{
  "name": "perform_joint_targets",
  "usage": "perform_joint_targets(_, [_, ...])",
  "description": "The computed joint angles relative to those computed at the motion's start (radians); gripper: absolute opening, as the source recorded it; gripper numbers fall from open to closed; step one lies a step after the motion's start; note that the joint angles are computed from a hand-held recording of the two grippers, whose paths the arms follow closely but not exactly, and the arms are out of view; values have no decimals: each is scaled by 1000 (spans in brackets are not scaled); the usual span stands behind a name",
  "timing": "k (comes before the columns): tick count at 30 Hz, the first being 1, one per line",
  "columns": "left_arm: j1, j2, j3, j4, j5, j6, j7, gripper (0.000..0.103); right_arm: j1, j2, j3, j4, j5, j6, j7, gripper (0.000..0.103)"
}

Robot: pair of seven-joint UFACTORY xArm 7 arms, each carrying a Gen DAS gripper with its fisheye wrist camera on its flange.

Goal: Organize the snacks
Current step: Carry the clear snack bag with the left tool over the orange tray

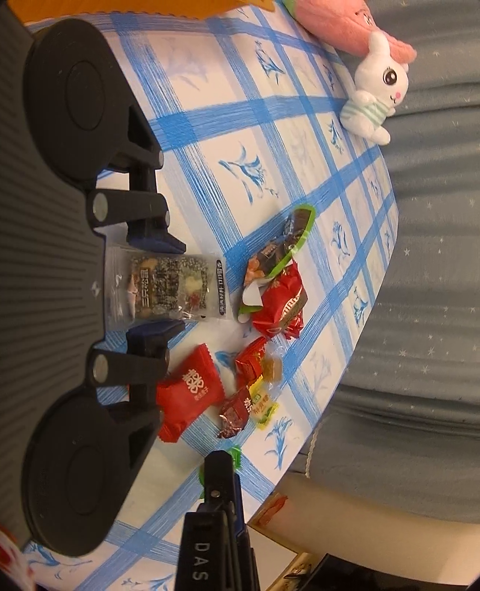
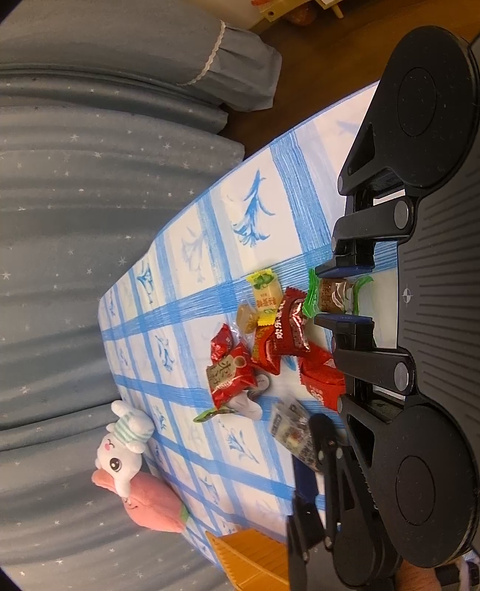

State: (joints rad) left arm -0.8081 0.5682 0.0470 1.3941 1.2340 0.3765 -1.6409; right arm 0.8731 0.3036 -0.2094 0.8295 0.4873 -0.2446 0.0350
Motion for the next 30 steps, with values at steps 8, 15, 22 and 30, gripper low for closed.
perform_joint_targets(8, [-7,-101,-31,-88,77,62,-140,34,-24,-35,54,-11,40,-50,-40,20])
perform_joint_targets(15, [31,-228,-108,-199,125,158,-235,34,-83,-66,164,0,58,-79,-89,20])
perform_joint_targets(22, [91,-409,-191,-363,132,276,-294,34,-68,-60,223,59,64,-80,-134,20])
perform_joint_targets(30, [188,-639,-283,-564,58,377,-310,34,-87,11,323,176,-82,-86,-74,20])
